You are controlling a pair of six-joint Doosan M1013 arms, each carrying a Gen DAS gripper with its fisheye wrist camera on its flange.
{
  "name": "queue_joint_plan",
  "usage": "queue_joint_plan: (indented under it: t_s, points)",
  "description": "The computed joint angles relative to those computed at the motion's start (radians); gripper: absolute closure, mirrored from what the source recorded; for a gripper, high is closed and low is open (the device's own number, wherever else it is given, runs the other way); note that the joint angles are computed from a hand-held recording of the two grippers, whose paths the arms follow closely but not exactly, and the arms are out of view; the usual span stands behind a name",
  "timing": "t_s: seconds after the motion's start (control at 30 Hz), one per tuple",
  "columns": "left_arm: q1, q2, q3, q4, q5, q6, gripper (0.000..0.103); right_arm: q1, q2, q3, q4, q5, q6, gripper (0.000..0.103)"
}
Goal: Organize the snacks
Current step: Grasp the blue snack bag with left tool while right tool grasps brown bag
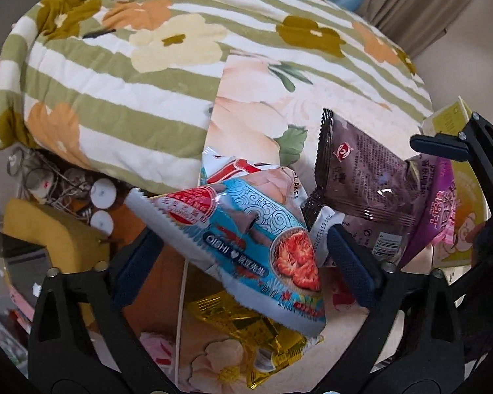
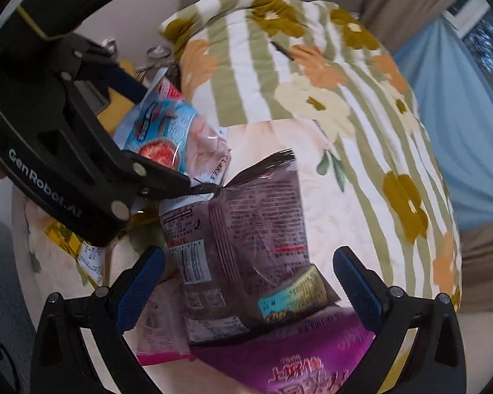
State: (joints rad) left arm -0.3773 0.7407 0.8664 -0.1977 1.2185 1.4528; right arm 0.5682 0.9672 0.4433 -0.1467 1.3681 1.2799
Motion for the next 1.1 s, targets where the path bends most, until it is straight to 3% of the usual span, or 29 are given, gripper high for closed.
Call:
queue_joint_plan:
  t_s: [0.1,0.4,0.77,1.1]
  points:
    - [-0.006,0.016,-0.02,0.028,0.032,-0.012,0.023,-0.009,0.016,-0.022,0.029,0.02,-0.025,0.001]
    - [-0.012,0.015,-0.022,0.042,0.031,-0.013,0.038,-0.021,0.067,-0.099,0.097,0.09,-0.073,0.001]
    - [-0.014,0.006,-0.027,0.061,0.018,0.004,0.043,-0.031,0.043,-0.055,0.12,0.052,-0.028,0.003]
    - [0.002,-0.018,-0.006,0.055,-0.011,-0.008,0.043,-0.022,0.018,-0.01,0.102,0.01,-0.037,0.034]
